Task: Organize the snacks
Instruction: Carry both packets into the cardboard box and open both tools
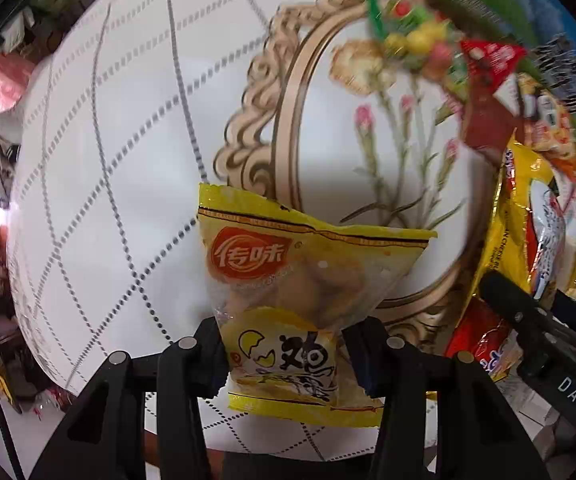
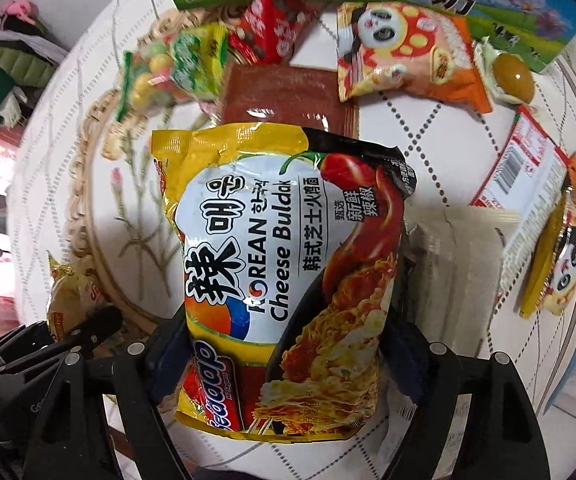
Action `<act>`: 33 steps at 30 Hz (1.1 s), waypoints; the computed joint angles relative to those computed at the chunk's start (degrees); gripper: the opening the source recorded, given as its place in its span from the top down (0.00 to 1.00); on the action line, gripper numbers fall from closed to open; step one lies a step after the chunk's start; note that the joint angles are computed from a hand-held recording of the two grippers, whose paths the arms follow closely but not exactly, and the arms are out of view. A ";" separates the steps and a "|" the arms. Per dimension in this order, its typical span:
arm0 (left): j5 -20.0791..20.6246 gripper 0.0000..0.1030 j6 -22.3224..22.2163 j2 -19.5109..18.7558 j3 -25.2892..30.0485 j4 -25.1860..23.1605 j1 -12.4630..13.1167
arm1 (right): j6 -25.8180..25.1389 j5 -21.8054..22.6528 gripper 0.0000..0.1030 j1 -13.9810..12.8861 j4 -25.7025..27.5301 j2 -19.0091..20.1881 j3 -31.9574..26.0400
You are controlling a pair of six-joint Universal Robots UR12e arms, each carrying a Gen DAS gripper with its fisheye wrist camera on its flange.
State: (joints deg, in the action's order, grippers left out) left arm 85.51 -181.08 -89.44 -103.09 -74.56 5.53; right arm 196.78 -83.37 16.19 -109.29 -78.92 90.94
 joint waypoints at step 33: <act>-6.53 0.56 -0.79 -34.00 54.96 -12.84 -11.26 | -7.67 2.25 0.17 -14.75 9.17 20.00 -41.23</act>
